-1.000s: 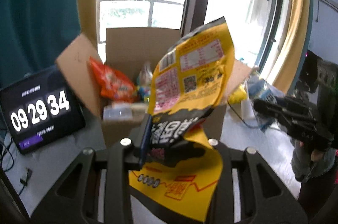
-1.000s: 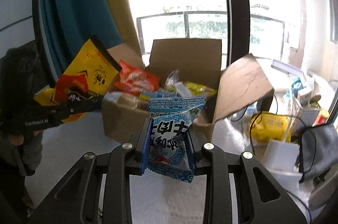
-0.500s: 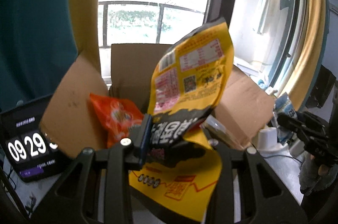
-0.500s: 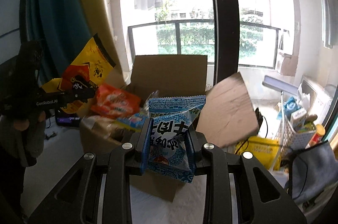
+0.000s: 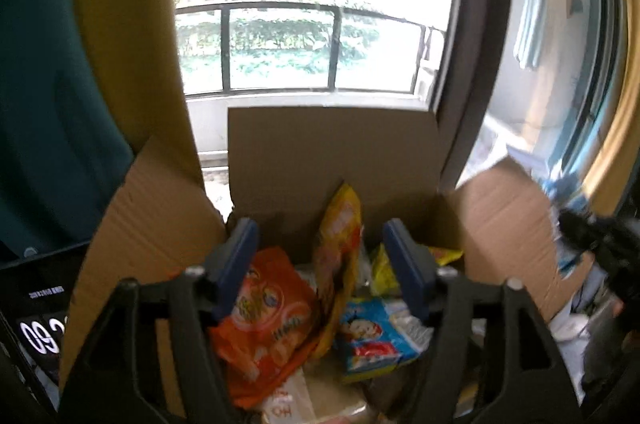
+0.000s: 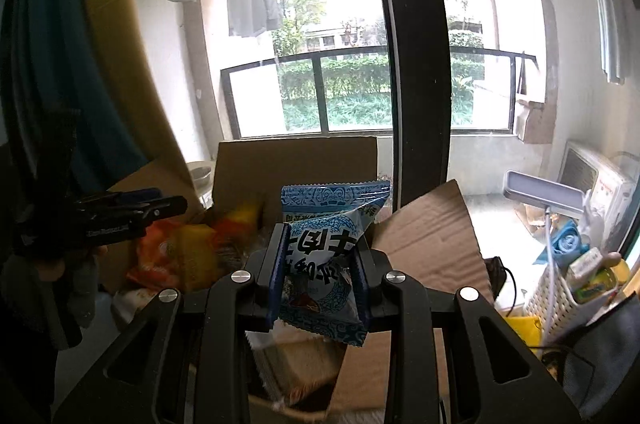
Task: Organize snacks
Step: 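Open both grippers to drop the two packs into the box, then move the right gripper to the black snack bag on the table and grasp it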
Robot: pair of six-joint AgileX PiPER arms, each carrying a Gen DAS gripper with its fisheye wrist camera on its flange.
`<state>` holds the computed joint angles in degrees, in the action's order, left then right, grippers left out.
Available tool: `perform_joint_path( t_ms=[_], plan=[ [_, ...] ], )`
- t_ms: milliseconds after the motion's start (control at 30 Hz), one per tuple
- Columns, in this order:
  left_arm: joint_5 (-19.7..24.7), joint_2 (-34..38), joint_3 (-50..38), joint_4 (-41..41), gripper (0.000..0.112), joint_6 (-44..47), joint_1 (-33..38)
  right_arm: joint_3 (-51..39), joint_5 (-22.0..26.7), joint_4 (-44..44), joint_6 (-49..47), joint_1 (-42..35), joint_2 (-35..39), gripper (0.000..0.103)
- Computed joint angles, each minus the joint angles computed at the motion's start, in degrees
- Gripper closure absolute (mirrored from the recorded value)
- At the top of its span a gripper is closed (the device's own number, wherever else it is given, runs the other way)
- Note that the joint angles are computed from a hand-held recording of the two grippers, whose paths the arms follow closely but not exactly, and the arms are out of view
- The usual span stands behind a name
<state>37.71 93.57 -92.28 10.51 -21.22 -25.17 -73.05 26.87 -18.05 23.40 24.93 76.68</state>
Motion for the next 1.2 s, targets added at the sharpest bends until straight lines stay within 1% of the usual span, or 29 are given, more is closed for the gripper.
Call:
perform_joint_path(
  t_ms=[100,200,233,267,300,333,400,533,667,800,933,1200],
  plan=[
    [-1.2,-0.8,0.9,-2.2,0.040,2.0,1.5,-2.0,0.2,1.0,-0.1,-0.5,2.6,0.072],
    [-1.6,-2.7,3.0,-2.7,0.039,2.7,1.9,-3.6,0.4,2.6,-0.3,-0.4,5.0,0.071],
    [-1.8,-3.5,4.0,-1.7,0.039,1.7,1.2,-4.2,0.6,3.8,-1.0,-0.4,5.7,0.071],
    [-2.2,-4.9,5.6,-1.4,0.039,1.6,1.1,-5.5,1.7,4.6,-1.5,-0.2,6.4,0.070],
    [-2.0,-4.6,5.0,-1.7,0.039,2.2,1.4,-6.5,2.9,3.8,-0.4,0.4,7.3,0.064],
    [-1.9,-5.6,5.8,-1.5,0.039,2.2,1.2,-7.1,3.8,2.1,1.3,1.1,7.8,0.052],
    [-1.7,-7.5,7.3,-2.2,0.039,3.2,1.1,-7.1,4.8,-2.4,5.8,3.0,7.8,0.043],
    [-0.8,-11.2,9.7,-1.0,0.038,2.5,-0.7,-6.8,6.9,-6.1,9.5,5.9,6.2,0.043],
    [-0.6,-14.6,12.1,0.8,0.038,0.6,-2.7,-5.9,10.4,-10.0,12.7,9.7,3.5,0.043],
    [-0.3,-18.5,14.9,1.3,0.038,-0.4,-4.0,-4.4,14.6,-15.3,17.3,15.2,0.1,0.043],
    [0.8,-24.0,18.5,3.4,0.038,-2.7,-6.2,-2.8,19.0,-20.6,22.7,21.4,-2.7,0.043],
    [3.4,-33.0,26.4,9.7,0.038,-10.0,-11.3,3.1,26.8,-28.0,34.2,33.3,-7.8,0.043]
  ],
)
